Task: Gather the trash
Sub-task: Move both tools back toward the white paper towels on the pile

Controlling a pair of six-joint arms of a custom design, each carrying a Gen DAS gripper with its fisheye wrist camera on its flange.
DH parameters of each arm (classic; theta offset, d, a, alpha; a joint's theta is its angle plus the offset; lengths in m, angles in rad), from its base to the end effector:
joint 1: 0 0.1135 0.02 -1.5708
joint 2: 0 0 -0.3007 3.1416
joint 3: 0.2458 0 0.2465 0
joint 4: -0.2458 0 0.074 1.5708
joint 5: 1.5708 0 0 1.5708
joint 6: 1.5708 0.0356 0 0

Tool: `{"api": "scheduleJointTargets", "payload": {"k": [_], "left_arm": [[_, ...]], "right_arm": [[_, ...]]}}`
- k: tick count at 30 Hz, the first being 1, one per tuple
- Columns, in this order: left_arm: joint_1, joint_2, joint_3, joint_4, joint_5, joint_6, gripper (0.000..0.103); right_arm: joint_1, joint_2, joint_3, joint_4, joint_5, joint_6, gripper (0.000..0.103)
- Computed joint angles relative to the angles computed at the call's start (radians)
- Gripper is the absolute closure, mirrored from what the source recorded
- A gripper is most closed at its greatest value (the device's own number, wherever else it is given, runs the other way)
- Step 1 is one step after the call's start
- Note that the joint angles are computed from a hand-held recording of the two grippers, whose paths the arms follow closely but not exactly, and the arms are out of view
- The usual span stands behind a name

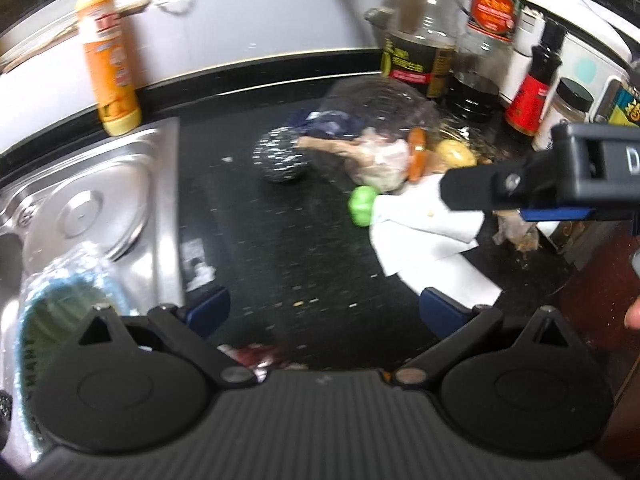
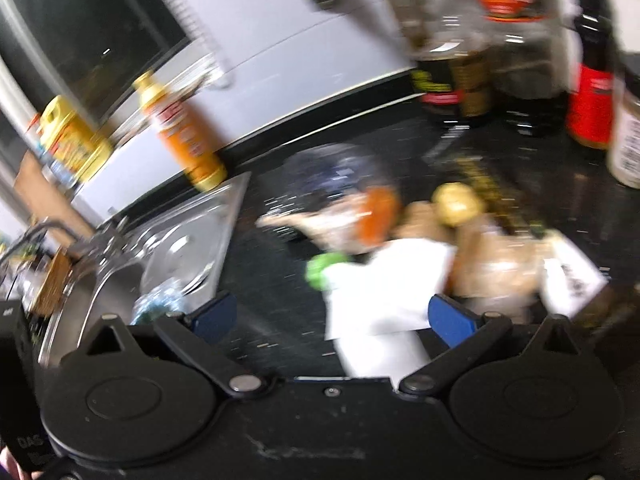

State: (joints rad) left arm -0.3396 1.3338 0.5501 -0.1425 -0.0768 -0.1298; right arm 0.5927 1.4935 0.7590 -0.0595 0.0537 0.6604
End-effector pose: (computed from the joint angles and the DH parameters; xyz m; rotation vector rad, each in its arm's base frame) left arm 0.2148 -0.0730 0.1920 0.2295 2.4853 -0.1006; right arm 0.2426 0.1611 0.2194 0.1090 2.4279 0.5302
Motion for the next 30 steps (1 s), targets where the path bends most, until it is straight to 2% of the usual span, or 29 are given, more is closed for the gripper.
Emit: {"api": "scheduleJointTargets", "payload": {"k": [4,8,14,18,21,26,30], "left_arm": [[-0.064,0.086,0.027,0.042,-0.040,-0.045,0.000],[-0.077,0.144,0.047,0.065,-0.038,-0.071,0.000],[-0.126,0.216,0.070,0.094,-0.041,-0.107,0.000],[-0.172,0.266,0.088,0.111,-0.055,-0.135,0.000],[-0.204,0.297,0.095,0.123,-0.094,-0.138,0.000],[-0.197,0.293,0.064,0.156,-0.137,-0.140,0.000],[-0.120,0.265,0.038,0.153,-0.138,-0.143,0.000]], "right_arm": [[-0.129,-0.045,-0.066,0.019,-0.063,-0.025,0.000],[-0.230,-0.070,-0.100,0.049,-0.111,-0.066,0.000],[-0.304,-0.072,-0.094,0.081,-0.176,-0.128,0.006],[-0.295,-0.059,-0.076,0.078,-0.193,-0.162,0.015],[-0.265,-0.038,-0.058,0.084,-0.199,-0.183,0.018],[-0.211,0.002,-0.018,0.071,-0.200,-0.205,0.018],[-0.154,0.056,0.024,0.068,-0.188,-0.227,0.018]]}}
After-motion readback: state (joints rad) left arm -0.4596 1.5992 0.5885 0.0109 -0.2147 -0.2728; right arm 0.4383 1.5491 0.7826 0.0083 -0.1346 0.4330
